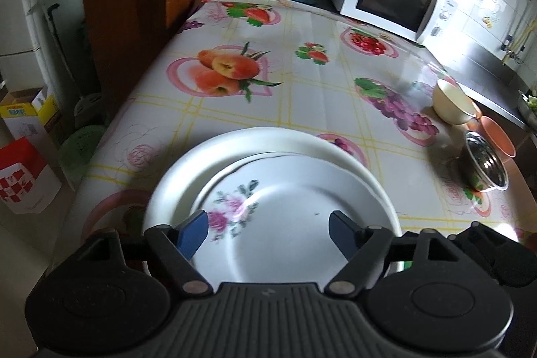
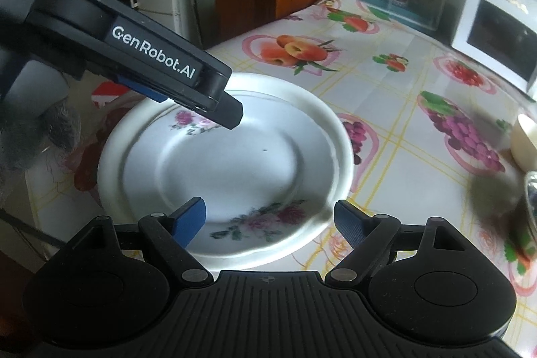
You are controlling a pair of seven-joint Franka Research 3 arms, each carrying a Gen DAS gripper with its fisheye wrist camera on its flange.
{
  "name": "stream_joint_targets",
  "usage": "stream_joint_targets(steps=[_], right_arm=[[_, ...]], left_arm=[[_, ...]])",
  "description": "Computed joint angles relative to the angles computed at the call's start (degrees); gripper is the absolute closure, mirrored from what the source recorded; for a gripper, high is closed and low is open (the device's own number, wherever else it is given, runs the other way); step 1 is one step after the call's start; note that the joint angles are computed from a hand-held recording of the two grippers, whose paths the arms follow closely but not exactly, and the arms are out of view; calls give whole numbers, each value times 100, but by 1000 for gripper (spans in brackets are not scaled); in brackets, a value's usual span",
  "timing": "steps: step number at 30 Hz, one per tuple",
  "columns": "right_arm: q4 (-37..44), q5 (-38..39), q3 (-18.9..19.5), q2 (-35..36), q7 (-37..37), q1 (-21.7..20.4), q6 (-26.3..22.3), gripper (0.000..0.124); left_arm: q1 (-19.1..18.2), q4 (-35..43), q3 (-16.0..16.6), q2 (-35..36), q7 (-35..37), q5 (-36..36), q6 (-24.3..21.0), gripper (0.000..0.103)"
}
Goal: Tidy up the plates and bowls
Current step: 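Move both tools to the rim of the steel bowl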
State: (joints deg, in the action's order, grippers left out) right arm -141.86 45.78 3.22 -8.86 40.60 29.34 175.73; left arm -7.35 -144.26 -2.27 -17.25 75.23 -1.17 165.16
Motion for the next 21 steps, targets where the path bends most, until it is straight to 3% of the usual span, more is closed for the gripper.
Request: stream_joint_targets(steps=[12, 17, 21], right_arm=[[-309, -948, -41, -279, 1246, -715, 170, 39], [-481, -1722, 44, -361, 2012, -1258, 302, 38], [-475, -2022, -136, -317, 2337, -1434, 344, 38]], left_arm=[[-498, 467, -40, 465, 561, -567, 117, 22], [-636, 834, -221, 843, 873, -837, 91, 22], [-654, 1188, -420, 1189, 1063, -1052, 31, 22]])
